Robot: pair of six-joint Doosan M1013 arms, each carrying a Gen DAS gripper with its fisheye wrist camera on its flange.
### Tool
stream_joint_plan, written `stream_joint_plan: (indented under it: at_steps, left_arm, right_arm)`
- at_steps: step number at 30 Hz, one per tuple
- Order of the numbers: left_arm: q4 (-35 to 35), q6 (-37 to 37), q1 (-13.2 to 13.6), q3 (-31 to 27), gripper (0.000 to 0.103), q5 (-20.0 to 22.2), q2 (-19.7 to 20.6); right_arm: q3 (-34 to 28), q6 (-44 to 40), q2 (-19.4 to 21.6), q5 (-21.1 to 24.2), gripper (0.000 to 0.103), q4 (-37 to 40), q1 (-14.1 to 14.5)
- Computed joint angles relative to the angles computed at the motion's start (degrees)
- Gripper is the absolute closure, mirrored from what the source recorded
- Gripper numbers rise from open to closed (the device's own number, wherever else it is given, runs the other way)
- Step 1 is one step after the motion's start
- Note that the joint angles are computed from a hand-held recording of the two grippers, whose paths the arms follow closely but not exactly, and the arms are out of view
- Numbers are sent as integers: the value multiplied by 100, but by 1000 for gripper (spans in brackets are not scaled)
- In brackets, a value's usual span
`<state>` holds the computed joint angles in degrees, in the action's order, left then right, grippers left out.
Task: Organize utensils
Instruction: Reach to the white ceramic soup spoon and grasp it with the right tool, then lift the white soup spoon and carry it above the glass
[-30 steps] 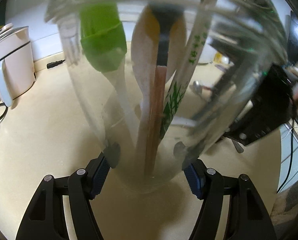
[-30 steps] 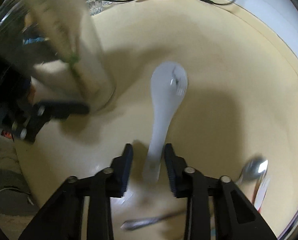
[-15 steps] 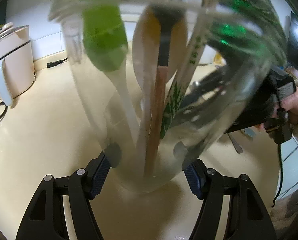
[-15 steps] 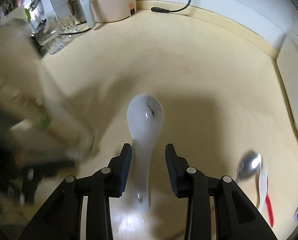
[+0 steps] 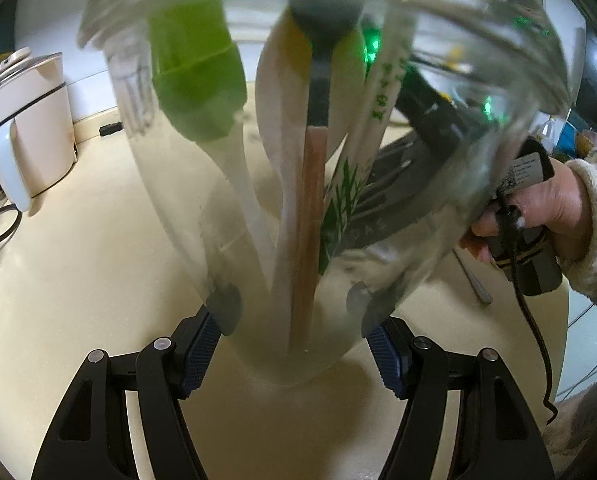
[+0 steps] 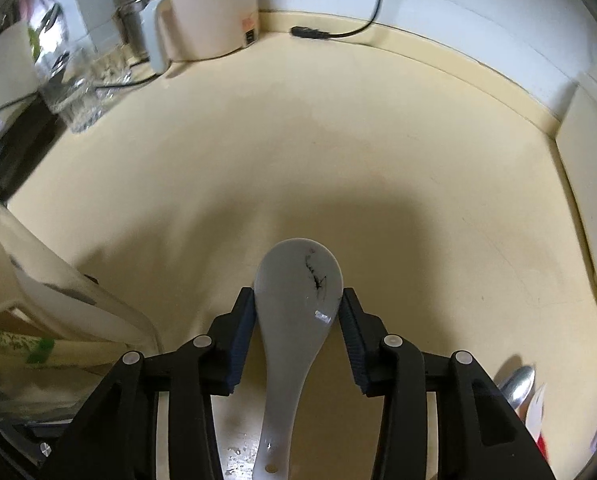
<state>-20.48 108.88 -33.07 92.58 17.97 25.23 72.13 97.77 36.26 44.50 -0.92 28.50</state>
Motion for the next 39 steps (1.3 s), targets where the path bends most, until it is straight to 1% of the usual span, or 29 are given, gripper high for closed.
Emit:
stream_joint_plan:
  at_steps: [2,5,9,11,15,19,21,24,26,29,31,32,33,34,36,39]
  left_arm:
    - [9,-30,-26,68,32,-18,-57]
    - [-54,28,-15,60,32,-8,-48]
    - [-69,37,-8,56,32,18,-68]
    - [-141,101,3,56,32,28,-70]
    - [-357,312,62,60,32,71,-92]
    - [-516,477,112,38,32,97,-70]
    - [-522,486,114,37,32,94,-66]
    - [-526,489,114,40,32,91,-67]
    - [-554,509,114,43,32,91,-67]
    - [-638,593,141,28,32,108,-57]
    - [-647,603,145,28,32,111,-59]
    - [-636,593,142,30,32,108,-60]
    - [-630,593,146,29,32,111,-59]
    - [-634,594,145,29,32,111,-60]
    - [-636,594,143,29,32,109,-60]
    - [-448,441,126,20,32,84,-45]
  right_arm:
    - [97,143,-67,-145,61,171,-43]
    - [403,478,-298,-555,61,327,-98]
    - [852,1088,-703,-1063,61,148,-114]
    - [1044,1532,-908,-1255,61,-197,-92]
    - [1301,2590,-1294,-1487,61,-1246,7]
    - [1395,3350,-1604,-1702,61,-2054,88]
    - [1421,3665,-1761,-1808,61,-2473,133]
    - [1388,3875,-1956,-1976,61,-2883,203]
    - [1347,3780,-2058,-2115,61,-2902,238]
    - [1295,3372,-2171,-2360,61,-2594,286]
    - [1256,2749,-2211,-2593,61,-1875,297]
    - [1229,2358,-2202,-2697,61,-1420,297]
    - [1185,1821,-2183,-2781,61,-805,292]
    - [1144,1422,-2154,-2826,61,-356,292]
    - [1087,1079,-2094,-2848,61,26,334]
    - [961,523,-1934,-2750,61,648,396]
